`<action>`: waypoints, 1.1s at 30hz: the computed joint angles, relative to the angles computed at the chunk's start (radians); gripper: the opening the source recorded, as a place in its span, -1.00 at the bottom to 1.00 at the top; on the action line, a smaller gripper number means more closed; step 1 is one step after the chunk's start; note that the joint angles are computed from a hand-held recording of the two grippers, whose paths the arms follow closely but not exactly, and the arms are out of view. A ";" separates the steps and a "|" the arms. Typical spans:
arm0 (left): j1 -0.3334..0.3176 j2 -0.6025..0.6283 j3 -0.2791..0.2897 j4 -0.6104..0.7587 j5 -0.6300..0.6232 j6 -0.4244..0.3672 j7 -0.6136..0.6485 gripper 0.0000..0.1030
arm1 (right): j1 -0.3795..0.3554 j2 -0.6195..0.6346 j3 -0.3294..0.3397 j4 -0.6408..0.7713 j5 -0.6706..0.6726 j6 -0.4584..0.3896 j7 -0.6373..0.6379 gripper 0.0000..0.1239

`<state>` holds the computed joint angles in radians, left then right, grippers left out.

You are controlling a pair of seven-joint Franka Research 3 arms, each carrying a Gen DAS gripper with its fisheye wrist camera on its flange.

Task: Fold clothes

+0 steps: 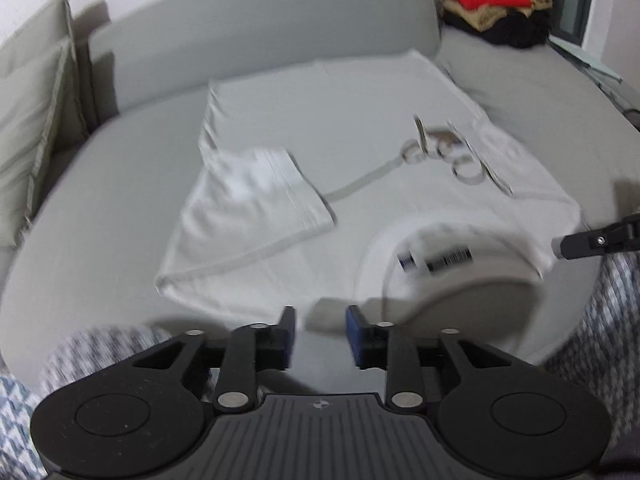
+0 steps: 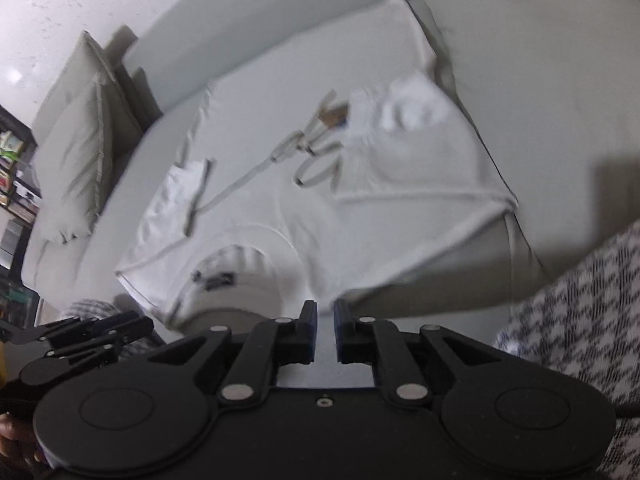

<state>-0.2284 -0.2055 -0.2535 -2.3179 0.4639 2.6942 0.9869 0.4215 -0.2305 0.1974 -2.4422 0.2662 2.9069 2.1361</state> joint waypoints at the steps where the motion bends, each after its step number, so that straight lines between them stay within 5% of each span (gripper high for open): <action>1: 0.014 0.016 -0.012 0.022 0.034 -0.011 -0.035 -0.33 | 0.000 -0.003 -0.001 -0.002 -0.002 0.018 -0.006 -0.83; 8: 0.017 0.136 -0.008 0.128 0.120 -0.063 -0.148 -0.20 | -0.054 0.081 0.042 0.069 -0.143 0.048 0.102 -0.81; 11: 0.002 0.142 0.004 0.125 0.097 -0.083 -0.113 -0.20 | -0.070 0.102 0.047 0.074 -0.219 0.038 0.181 -0.76; 17: -0.004 0.081 0.020 0.106 0.027 -0.101 -0.016 -0.24 | -0.026 0.068 0.002 0.079 -0.162 -0.046 0.114 -0.75; 26: 0.083 0.017 0.043 0.172 0.111 0.053 -0.115 -0.30 | -0.045 -0.013 -0.019 0.128 -0.095 0.080 0.040 -0.38; 28: 0.102 0.042 0.046 0.214 0.124 0.092 -0.108 -0.30 | -0.068 -0.001 -0.016 0.165 -0.093 0.097 0.035 -0.19; 33: 0.125 0.212 0.057 0.400 0.190 0.129 -0.113 -0.32 | -0.026 0.128 -0.111 0.317 0.091 0.134 -0.127 -0.13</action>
<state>-0.1038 0.0064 -0.1964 -1.9177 0.6536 2.8232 0.8737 0.3951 -0.1025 0.0861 -2.1252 0.3569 3.0412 2.0094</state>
